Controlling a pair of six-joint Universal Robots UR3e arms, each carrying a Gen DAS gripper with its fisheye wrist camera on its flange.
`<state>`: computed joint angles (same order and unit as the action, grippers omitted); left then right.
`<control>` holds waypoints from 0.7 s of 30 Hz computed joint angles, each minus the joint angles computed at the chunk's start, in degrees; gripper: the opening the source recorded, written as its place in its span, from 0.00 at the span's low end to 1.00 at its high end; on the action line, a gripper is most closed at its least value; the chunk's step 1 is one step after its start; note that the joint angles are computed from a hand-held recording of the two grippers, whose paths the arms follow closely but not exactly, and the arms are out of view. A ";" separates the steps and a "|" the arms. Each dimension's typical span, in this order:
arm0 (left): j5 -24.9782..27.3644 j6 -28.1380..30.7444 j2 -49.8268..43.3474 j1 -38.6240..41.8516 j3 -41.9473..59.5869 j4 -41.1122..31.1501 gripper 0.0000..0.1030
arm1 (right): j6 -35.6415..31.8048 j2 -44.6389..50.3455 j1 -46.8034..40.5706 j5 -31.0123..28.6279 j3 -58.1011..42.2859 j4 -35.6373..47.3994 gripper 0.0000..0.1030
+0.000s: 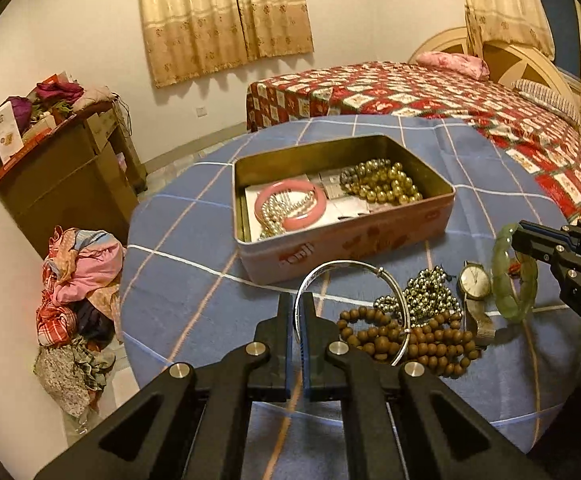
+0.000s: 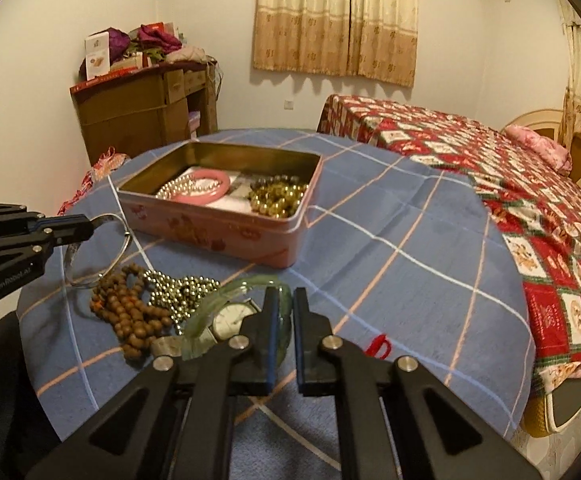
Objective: Organize jewelry
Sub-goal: 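Lift the silver and jade bangles with both grippers and carry them over the tin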
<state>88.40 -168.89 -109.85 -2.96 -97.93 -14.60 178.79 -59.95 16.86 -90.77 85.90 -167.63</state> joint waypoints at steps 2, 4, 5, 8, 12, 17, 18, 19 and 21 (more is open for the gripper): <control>0.88 -0.18 0.62 0.06 -0.35 0.91 0.02 | -0.12 -0.13 -0.04 -0.22 -0.11 -0.14 0.08; 1.26 -0.06 1.32 0.31 -0.84 1.59 0.02 | -0.11 -0.19 -0.11 -0.33 -0.20 -0.35 0.08; 1.57 -0.23 1.47 0.42 -0.81 1.82 0.02 | -0.05 -0.27 -0.08 -0.36 -0.18 -0.41 0.08; 1.78 -0.85 2.09 1.00 -1.14 2.23 0.02 | -0.04 -0.48 -0.04 -0.55 -0.03 -0.79 0.08; 1.76 -1.16 2.50 1.60 -1.59 2.72 0.02 | -0.08 -0.80 -0.21 -0.53 0.11 -1.00 0.08; 1.34 -1.29 2.81 1.86 -1.89 2.95 0.02 | 0.04 -1.04 -0.52 -0.62 0.48 -1.39 0.08; 1.36 -1.32 2.91 1.83 -2.00 3.14 0.02 | 0.12 -1.14 -0.58 -0.67 0.54 -1.51 0.08; 1.46 -1.20 2.98 1.77 -2.03 3.28 0.02 | 0.18 -1.29 -0.67 -0.66 0.65 -1.61 0.08; 1.53 -1.05 3.17 1.76 -2.11 3.43 0.02 | 0.15 -1.74 -0.93 -0.61 1.21 -2.01 0.08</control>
